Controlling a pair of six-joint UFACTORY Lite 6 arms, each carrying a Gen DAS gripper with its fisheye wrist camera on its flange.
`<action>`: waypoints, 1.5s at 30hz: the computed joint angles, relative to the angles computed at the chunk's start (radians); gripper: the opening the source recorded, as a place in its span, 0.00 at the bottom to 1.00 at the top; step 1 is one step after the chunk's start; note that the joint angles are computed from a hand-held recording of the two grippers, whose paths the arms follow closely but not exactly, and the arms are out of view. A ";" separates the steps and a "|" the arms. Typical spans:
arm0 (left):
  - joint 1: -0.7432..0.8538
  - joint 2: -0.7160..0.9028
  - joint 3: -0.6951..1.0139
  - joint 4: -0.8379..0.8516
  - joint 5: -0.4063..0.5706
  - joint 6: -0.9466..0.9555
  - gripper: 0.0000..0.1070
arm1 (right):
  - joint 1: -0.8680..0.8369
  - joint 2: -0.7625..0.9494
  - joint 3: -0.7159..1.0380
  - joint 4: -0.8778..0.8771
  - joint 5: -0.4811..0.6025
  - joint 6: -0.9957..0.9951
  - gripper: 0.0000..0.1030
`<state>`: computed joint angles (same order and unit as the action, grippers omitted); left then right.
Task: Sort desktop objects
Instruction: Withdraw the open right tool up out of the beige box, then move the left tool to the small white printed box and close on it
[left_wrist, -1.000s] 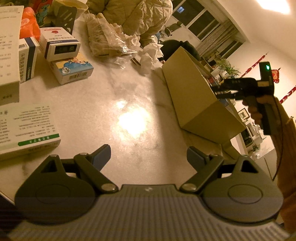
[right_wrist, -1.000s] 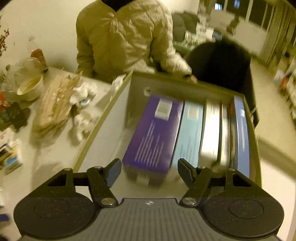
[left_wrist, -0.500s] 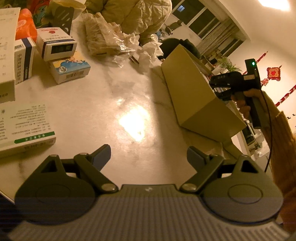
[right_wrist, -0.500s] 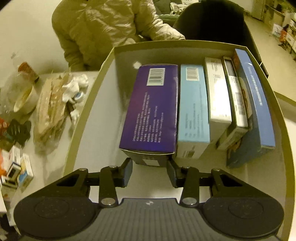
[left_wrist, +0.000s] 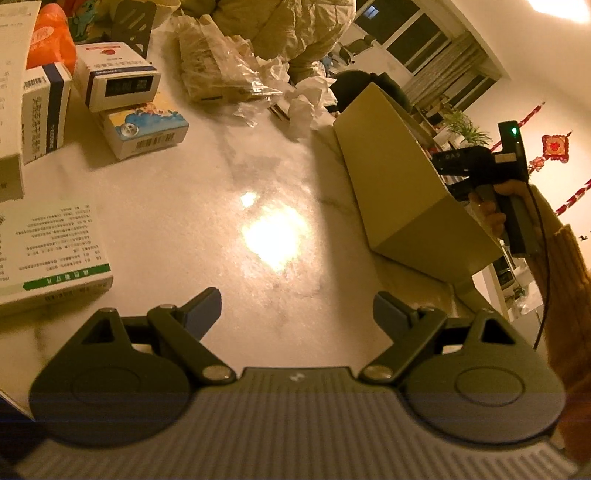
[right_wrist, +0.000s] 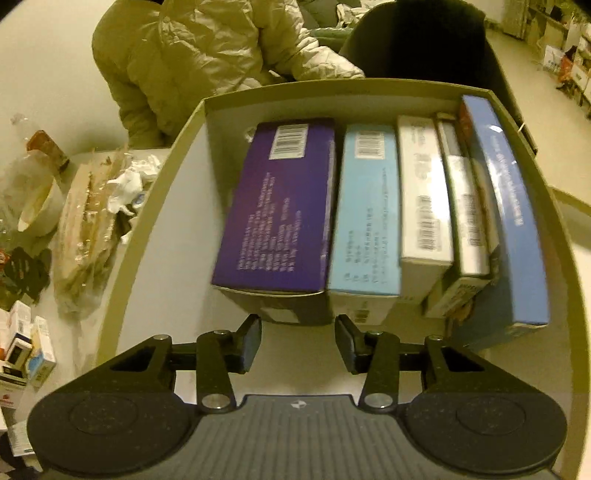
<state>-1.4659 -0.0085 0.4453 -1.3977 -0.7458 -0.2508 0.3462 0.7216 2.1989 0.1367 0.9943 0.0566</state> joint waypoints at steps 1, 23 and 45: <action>0.000 0.002 0.002 0.000 0.000 -0.001 0.85 | 0.001 0.002 0.004 -0.019 -0.006 0.006 0.46; -0.099 -0.081 -0.009 -0.171 -0.107 0.106 0.87 | -0.104 -0.198 -0.267 -0.020 -0.199 0.054 0.59; -0.406 -0.072 0.203 -0.836 -0.744 0.472 0.96 | -0.082 -0.909 -0.995 0.332 -0.440 -0.175 0.84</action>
<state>-1.8718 -0.0801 0.6485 -2.2341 -1.4901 0.2213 0.2647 -0.1873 1.2044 0.4688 0.5541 -0.1188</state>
